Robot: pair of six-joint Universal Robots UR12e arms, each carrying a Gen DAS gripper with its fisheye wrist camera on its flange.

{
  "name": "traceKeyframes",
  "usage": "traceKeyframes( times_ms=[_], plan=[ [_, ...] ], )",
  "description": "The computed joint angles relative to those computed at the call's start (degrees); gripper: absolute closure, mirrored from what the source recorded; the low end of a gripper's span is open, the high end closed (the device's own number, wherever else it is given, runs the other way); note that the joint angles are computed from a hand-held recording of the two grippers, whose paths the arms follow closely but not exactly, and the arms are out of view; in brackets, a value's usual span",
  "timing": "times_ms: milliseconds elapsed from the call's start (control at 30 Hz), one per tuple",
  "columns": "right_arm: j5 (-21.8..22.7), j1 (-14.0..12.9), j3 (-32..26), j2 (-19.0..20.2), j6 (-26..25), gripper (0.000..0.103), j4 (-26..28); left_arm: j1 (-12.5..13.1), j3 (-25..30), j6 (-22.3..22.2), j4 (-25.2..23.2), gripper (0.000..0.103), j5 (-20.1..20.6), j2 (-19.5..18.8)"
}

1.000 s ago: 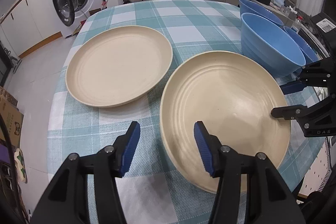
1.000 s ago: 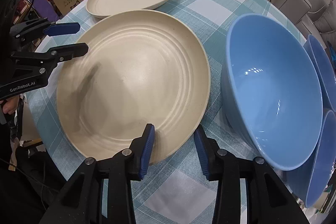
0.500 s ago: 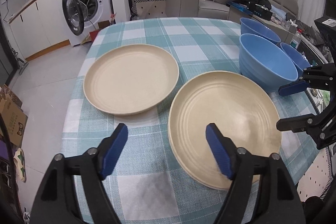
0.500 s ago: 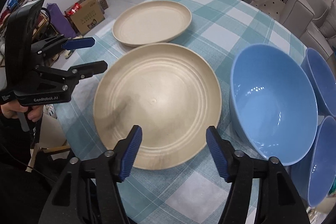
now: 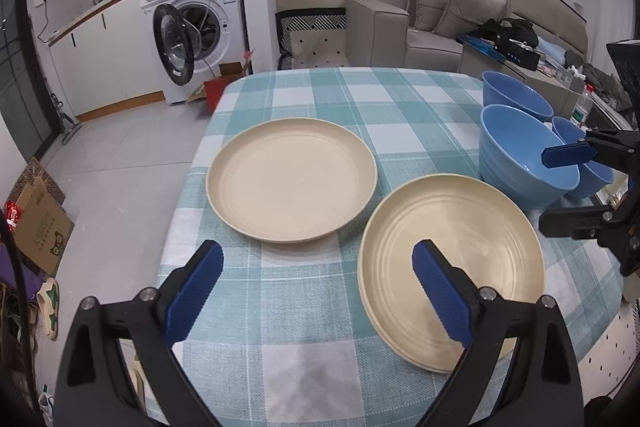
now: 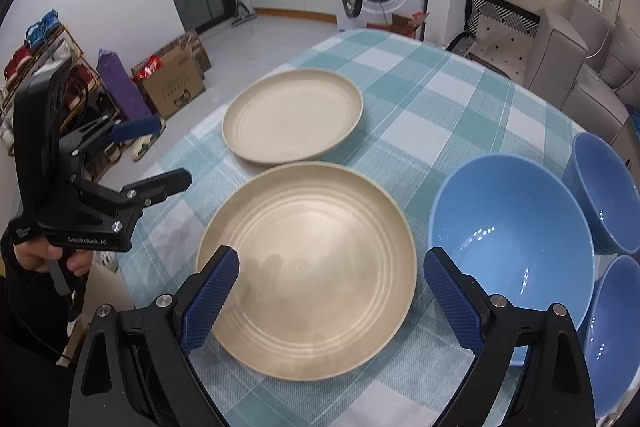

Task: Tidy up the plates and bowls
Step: 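Open the left gripper to release the plate on the stack, then move the left gripper back toward the other cream plate on the table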

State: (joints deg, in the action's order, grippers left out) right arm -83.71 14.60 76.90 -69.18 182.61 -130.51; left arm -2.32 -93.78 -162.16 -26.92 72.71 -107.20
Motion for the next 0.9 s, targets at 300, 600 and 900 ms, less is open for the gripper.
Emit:
traceKeyframes(
  times_ms=[300,600,900],
  plan=[
    [-0.38,0.4,-1.15,0.56,0.2,0.006,-2.18,0.87,-0.67,-2.46,3.2,0.007,1.24,0.44],
    [0.02,1.0,-4.05,2.52,-1.24,0.006,-1.99,1.81,-0.37,-4.75,3.99,0.007,2.54,0.23],
    [2.53,0.71,-8.74,5.84,0.02,0.006,-0.13,2.05,1.18,-6.81,2.73,0.007,3.76,-0.79]
  ],
)
